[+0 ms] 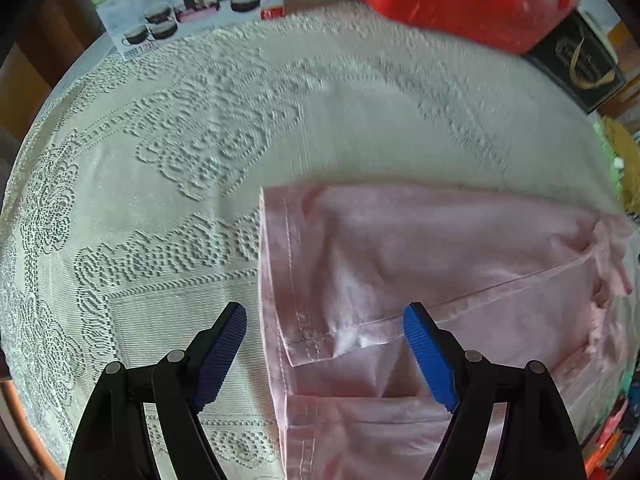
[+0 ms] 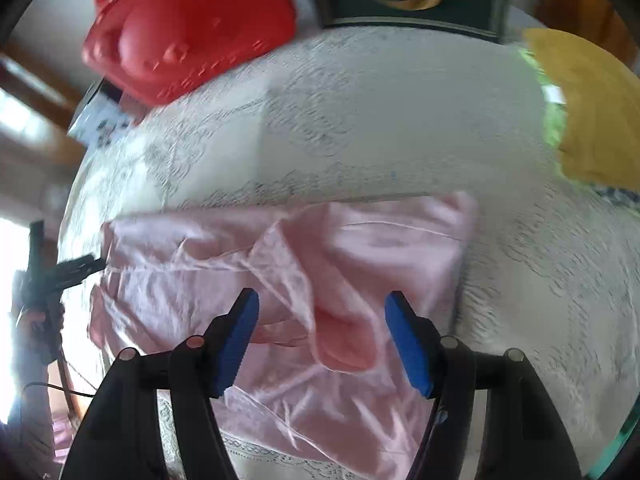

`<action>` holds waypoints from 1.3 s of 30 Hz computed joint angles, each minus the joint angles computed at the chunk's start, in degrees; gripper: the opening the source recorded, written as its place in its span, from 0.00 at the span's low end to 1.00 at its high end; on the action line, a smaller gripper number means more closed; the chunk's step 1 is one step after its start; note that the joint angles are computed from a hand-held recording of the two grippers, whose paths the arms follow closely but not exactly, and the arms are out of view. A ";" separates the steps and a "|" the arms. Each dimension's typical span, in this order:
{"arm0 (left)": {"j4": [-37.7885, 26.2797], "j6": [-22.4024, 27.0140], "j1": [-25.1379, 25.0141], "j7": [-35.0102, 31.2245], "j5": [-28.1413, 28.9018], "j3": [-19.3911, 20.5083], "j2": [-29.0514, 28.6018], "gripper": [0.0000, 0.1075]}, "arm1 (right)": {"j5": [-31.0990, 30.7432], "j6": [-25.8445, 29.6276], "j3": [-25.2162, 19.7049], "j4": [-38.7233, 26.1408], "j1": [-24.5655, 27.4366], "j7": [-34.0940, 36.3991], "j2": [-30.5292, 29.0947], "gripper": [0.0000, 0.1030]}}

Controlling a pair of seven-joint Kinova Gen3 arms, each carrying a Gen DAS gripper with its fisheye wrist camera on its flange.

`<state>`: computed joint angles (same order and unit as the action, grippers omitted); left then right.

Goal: Fold clothes

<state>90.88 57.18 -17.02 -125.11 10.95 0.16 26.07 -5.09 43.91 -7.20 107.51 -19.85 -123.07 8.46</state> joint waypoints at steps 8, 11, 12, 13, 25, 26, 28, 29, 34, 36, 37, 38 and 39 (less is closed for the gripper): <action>2.76 -3.45 1.54 0.61 -1.80 -0.18 -0.83 0.75 | -0.14 -1.38 -0.28 -5.81 -0.51 6.39 8.25 0.63; 3.35 -3.91 0.76 -0.72 -1.08 0.21 -1.63 0.58 | 3.96 1.58 0.38 -8.75 -3.29 5.53 11.49 0.41; 3.30 -3.74 0.44 -1.20 -0.68 0.32 -1.77 0.48 | 5.82 2.76 -0.37 -9.86 -3.52 4.85 12.66 0.05; 2.88 -3.10 0.14 -1.54 -0.30 0.39 -1.65 0.42 | 7.57 3.35 -0.88 -10.53 -3.94 4.32 13.56 0.02; 7.09 -2.82 -7.54 -11.43 7.34 -1.64 -8.45 0.58 | 14.23 -0.44 -10.28 2.20 -10.45 3.79 -2.06 0.10; 7.59 -3.30 -7.71 -11.72 7.18 -2.18 -8.96 0.61 | 13.70 -0.17 -11.58 3.32 -9.13 2.72 -2.80 0.12; 8.12 -3.78 -8.02 -12.15 6.83 -2.98 -9.55 0.61 | 13.49 -1.76 -11.04 5.93 -7.70 -1.61 -5.36 0.14; 8.30 -3.74 -8.22 -12.30 6.73 -3.29 -9.84 0.61 | 13.48 -2.63 -9.19 7.21 -8.48 -3.94 -6.69 0.14; 8.34 -3.40 -8.60 -11.98 7.98 -3.60 -10.43 0.62 | 9.35 -3.91 -0.47 9.25 -4.19 -13.36 -8.66 0.14; 8.56 -2.97 -8.86 -12.62 9.25 -3.35 -10.71 0.63 | 6.69 -6.80 -0.13 10.41 -1.90 -12.06 -8.44 0.14; 9.06 -3.22 -8.51 -12.80 9.40 -3.19 -10.87 0.64 | 4.90 -8.11 -0.13 10.73 -0.97 -10.02 -8.06 0.14; 9.55 -3.47 -8.13 -12.97 9.55 -3.03 -11.02 0.65 | 4.04 -8.49 -0.47 10.78 -0.73 -8.65 -6.98 0.14; 10.03 -3.72 -7.74 -13.13 9.71 -2.88 -11.16 0.69 | 3.80 -8.19 -0.90 10.49 -0.79 -7.94 -5.69 0.14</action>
